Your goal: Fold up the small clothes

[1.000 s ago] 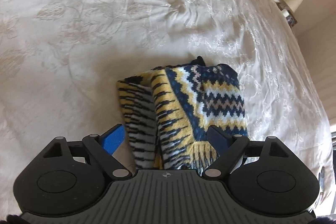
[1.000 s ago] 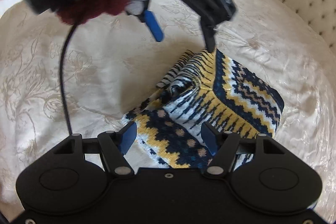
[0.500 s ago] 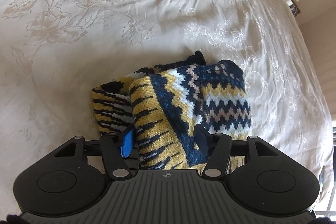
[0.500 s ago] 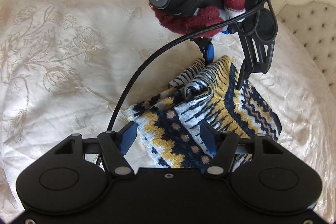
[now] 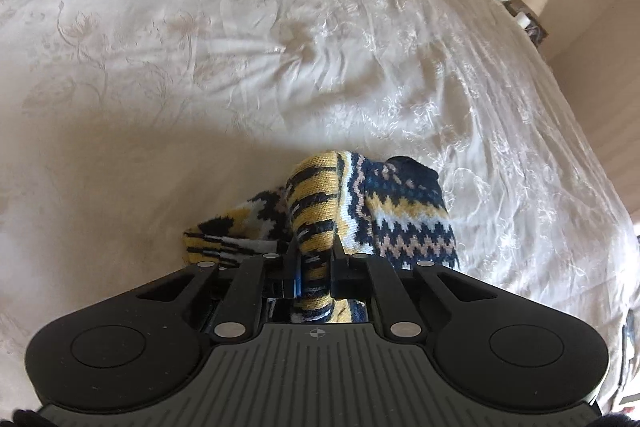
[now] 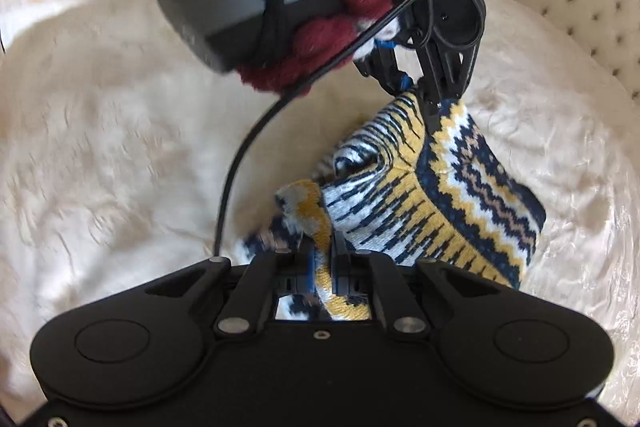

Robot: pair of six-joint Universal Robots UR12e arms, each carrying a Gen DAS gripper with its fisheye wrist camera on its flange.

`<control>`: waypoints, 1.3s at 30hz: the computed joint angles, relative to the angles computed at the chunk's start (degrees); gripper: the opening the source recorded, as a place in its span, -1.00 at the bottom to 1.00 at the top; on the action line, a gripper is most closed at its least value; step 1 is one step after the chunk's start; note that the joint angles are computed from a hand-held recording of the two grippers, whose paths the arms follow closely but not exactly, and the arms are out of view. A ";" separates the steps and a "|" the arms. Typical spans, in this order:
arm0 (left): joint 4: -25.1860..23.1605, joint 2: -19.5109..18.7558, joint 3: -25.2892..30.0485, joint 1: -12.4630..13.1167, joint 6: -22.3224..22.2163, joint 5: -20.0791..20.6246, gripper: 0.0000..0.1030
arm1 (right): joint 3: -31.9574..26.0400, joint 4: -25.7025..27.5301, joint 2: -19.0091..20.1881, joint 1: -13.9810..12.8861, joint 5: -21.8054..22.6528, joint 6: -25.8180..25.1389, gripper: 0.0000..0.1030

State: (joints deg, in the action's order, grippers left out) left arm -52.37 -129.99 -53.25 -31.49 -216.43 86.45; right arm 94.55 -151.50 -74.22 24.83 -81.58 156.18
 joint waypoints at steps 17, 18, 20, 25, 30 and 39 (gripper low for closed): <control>8.93 6.69 -13.87 0.54 -9.41 1.00 0.29 | 0.03 5.45 -0.62 -6.15 13.10 16.23 0.57; 9.54 7.20 -14.64 0.34 -9.89 1.16 0.38 | 0.17 5.04 -0.68 -7.08 13.41 19.03 0.65; 10.02 8.03 -15.94 -0.15 -10.89 0.79 0.39 | -0.01 4.75 -0.35 -8.83 13.81 24.56 0.70; 9.34 8.71 -18.05 -1.16 -11.37 -3.23 0.39 | -1.77 4.60 2.07 -12.05 14.37 36.81 0.71; 6.75 8.20 -18.20 -2.14 -12.83 -4.59 0.39 | -3.78 6.17 4.97 -14.23 17.27 44.08 0.71; 8.15 5.99 -17.30 -1.99 -12.14 -8.24 0.39 | -4.49 5.86 8.46 -15.89 25.24 50.50 0.72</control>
